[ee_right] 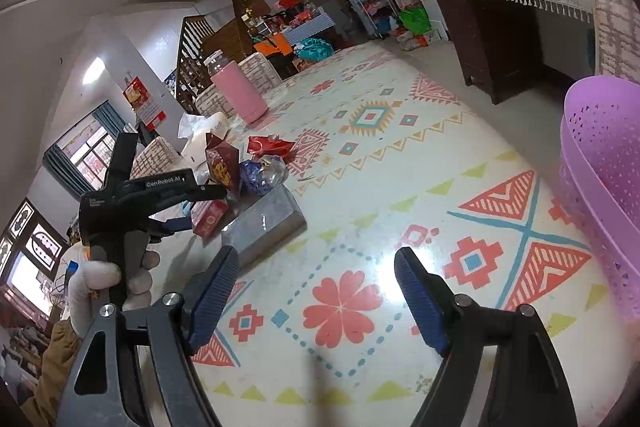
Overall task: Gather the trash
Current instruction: 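Return both tools to the table and grasp the red cigarette box with the left tool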
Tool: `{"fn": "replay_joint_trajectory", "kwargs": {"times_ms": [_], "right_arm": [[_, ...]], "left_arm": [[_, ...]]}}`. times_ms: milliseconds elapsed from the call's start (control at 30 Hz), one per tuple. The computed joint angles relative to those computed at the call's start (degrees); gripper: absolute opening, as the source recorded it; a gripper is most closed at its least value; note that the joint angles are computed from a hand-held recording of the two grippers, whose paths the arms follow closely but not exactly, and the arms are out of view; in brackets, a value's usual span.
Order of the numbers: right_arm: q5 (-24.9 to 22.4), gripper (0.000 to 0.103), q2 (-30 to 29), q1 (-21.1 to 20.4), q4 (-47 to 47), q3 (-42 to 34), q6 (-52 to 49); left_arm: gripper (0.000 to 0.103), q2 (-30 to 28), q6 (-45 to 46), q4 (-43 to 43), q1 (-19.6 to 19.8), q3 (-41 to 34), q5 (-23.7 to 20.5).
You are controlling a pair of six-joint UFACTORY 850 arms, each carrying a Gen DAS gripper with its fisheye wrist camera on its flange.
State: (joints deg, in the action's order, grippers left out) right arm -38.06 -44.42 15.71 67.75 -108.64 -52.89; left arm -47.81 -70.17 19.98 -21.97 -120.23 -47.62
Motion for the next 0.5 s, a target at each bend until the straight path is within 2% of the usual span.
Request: {"fn": "replay_joint_trajectory", "kwargs": {"times_ms": [200,367,500], "right_arm": [[0.1,0.085,-0.2,0.0,-0.2,-0.2,0.5],[0.7,0.085,-0.3,0.3,-1.5,-0.4,1.1],[1.2,0.085,-0.5,0.5,-3.1,-0.8,2.3]], "left_arm": [[0.056,8.1,-2.1,-0.4,-0.9,12.4,6.6],[0.056,16.4,-6.2,1.1,-2.2,25.4,13.5],[0.056,18.5,-7.4,1.8,-2.6,28.7,15.5]]}}
